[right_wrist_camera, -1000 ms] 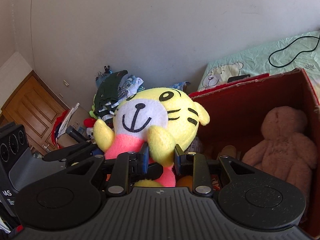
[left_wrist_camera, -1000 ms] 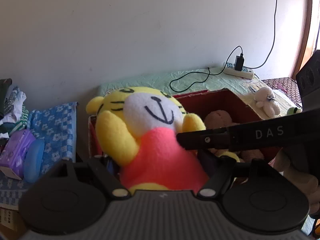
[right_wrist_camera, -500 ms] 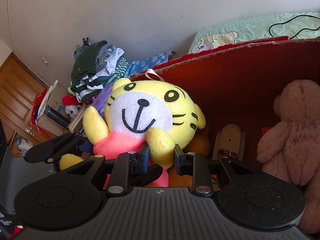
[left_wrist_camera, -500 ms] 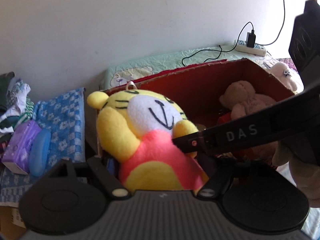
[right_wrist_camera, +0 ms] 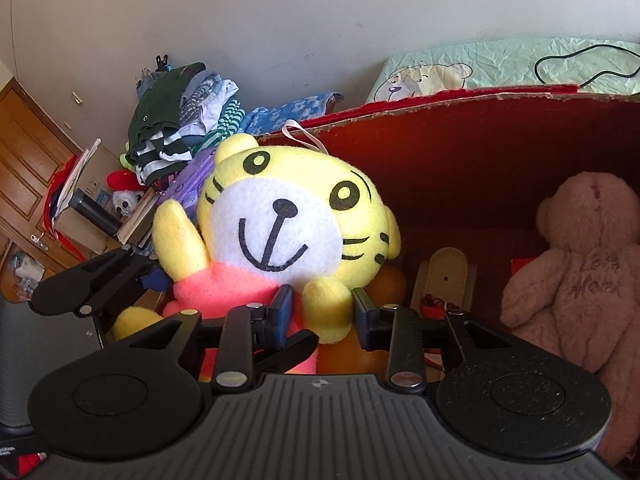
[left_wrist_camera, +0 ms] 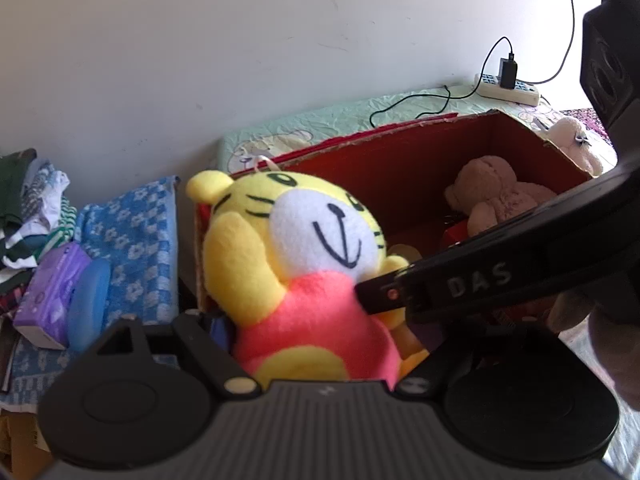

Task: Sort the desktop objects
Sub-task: 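Carry the yellow tiger plush with the right gripper to the red box, then lower the yellow tiger plush into the red box beside the teddy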

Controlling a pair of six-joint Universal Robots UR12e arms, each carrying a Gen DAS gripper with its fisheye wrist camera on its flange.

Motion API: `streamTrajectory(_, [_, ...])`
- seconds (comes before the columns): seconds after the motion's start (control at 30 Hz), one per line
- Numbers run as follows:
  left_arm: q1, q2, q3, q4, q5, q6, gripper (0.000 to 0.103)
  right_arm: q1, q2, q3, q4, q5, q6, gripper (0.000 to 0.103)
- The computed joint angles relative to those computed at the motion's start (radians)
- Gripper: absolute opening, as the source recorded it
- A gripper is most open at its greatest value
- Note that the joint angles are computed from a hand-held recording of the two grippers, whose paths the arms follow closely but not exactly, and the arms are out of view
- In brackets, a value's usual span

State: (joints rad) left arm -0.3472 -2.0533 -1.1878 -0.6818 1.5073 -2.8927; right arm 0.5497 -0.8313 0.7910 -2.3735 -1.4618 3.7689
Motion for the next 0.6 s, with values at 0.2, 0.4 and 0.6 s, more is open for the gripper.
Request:
streamTrajectory(0.2, [0.001,0.024,-0.018,0.017,0.016,-0.03,0.087,-0.011,-0.039,0.072,-0.073,0.023,0.076,0.042])
streamTrajectory(0.4, [-0.013,0.037,-0.03,0.064,0.084,-0.038,0.083,-0.005,-0.043,0.078,-0.107,-0.011,0.118,0.038])
streamTrajectory(0.6, [-0.026,0.017,0.003,0.031,0.125,-0.05,0.082,-0.001,-0.033,0.059,-0.071,-0.026,0.126,0.032])
